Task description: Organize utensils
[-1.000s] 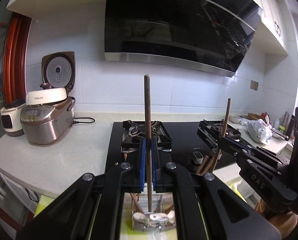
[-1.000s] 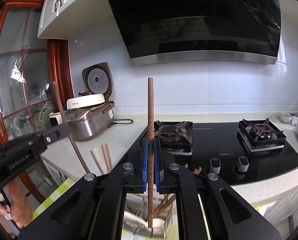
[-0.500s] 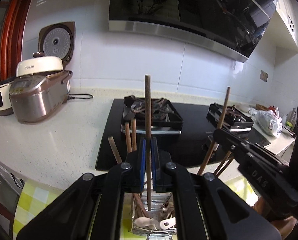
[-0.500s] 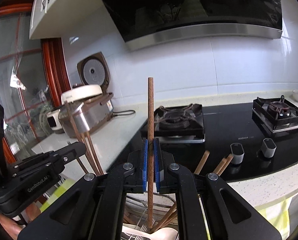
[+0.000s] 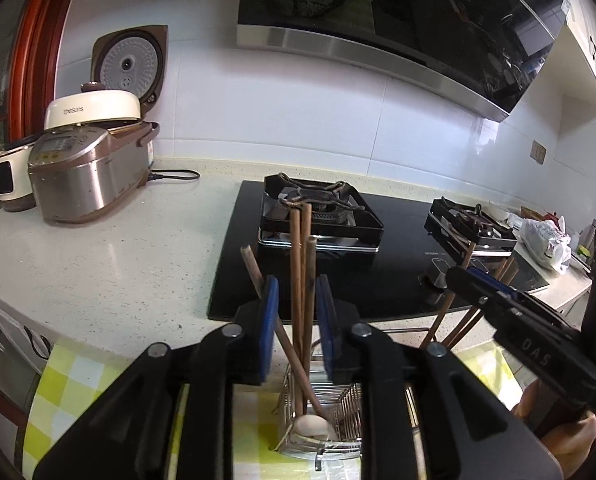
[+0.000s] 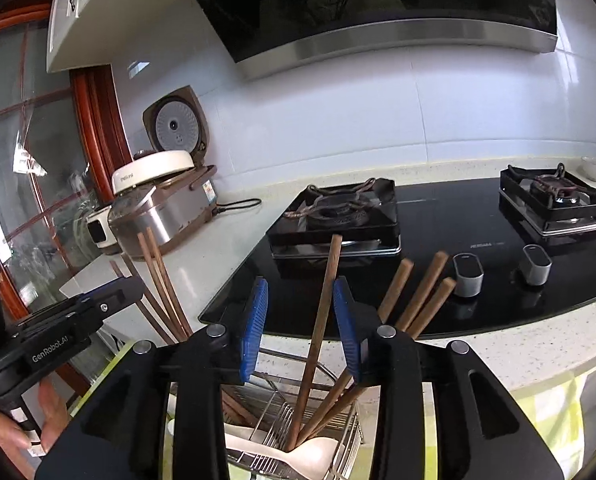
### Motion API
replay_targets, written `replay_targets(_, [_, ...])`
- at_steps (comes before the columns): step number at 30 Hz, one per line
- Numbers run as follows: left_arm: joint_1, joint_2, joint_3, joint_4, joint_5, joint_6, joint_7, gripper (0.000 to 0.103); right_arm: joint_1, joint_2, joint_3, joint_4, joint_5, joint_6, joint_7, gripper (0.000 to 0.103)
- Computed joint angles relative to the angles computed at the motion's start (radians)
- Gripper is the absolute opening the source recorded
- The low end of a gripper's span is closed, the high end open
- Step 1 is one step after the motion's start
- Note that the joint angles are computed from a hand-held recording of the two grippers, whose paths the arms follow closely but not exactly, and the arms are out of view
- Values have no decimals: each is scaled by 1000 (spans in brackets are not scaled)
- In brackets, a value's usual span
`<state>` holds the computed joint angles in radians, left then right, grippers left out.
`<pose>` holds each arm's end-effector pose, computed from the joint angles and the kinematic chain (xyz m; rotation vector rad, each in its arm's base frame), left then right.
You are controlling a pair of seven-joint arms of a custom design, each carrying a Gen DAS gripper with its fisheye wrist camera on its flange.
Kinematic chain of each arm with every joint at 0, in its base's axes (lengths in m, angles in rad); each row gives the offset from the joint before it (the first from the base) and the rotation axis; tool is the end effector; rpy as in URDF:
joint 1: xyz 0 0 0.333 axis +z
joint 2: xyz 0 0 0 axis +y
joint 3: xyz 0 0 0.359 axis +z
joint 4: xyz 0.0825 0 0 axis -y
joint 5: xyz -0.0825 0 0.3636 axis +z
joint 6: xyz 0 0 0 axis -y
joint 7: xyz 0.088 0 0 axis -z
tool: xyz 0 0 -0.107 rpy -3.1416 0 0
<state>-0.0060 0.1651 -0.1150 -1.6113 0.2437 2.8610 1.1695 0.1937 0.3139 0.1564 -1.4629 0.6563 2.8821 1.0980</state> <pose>0.6428 -0.0834 0.7072 -1.6584 1.5011 -1.0570 0.6706 0.1843 0.6747 -1.5772 1.2284 -0.4881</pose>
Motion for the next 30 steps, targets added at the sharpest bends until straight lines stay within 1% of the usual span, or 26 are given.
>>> replay_targets(2, [-6,-28,15,-30,35,21,-36,38,-18,-20,18,-13,34,-2,-34,34])
replay_targets(4, [-9,-55,25,-55,73,35,-63,45,-29,-48,27,-34,68,-1,-76,35])
replay_targets(6, [-11,-81,30,-73,118,32,-92,51,-25,-78,18,-57,83,-1,-94,36])
replay_targets(7, [-14,-99,37,-87,163,32,-126,57,-21,-96,13,-75,89,6,-102,36])
replay_targets(8, [-14,-116,39,-99,199,32,-155,65,-14,-119,4,-97,88,21,-104,39])
replay_targets(9, [-12,-142,42,-120,248,38,-197,69,-7,-142,-4,-122,89,37,-108,42])
replay_targets(11, [1,-185,36,-155,316,46,-257,83,3,-192,-16,-174,96,63,-121,54])
replay_targets(12, [12,-212,30,-179,364,55,-302,87,12,-218,-25,-203,87,79,-118,59])
replay_targets(14, [42,-257,9,-215,467,69,-402,98,25,-269,-38,-262,93,105,-137,64])
replay_targets(15, [62,-284,-5,-239,527,80,-460,98,33,-296,-44,-293,103,116,-151,67])
replay_targets(16, [73,-306,-16,-258,552,83,-484,98,42,-313,-51,-312,110,122,-160,69])
replay_targets(18, [77,-353,-23,-307,544,91,-468,98,65,-363,-65,-374,121,155,-181,78])
replay_targets(20, [103,-395,-48,-348,568,99,-496,98,95,-409,-80,-435,140,195,-207,82])
replay_targets(23, [142,-453,-79,-415,585,129,-541,98,143,-466,-106,-513,146,227,-224,85])
replay_targets(25, [152,-480,-84,-451,570,145,-548,98,157,-487,-115,-543,120,226,-202,85])
replay_targets(26, [149,-490,-82,-469,552,151,-540,98,145,-497,-104,-562,81,225,-165,85])
replay_targets(28, [125,-496,-64,-494,492,150,-501,98,128,-506,-88,-588,12,233,-93,85])
replay_targets(29, [108,-498,-51,-506,459,152,-475,98,132,-510,-91,-600,-4,230,-70,85])
replay_targets(30, [106,-497,-51,-515,440,152,-460,98,136,-512,-96,-608,-16,221,-49,85])
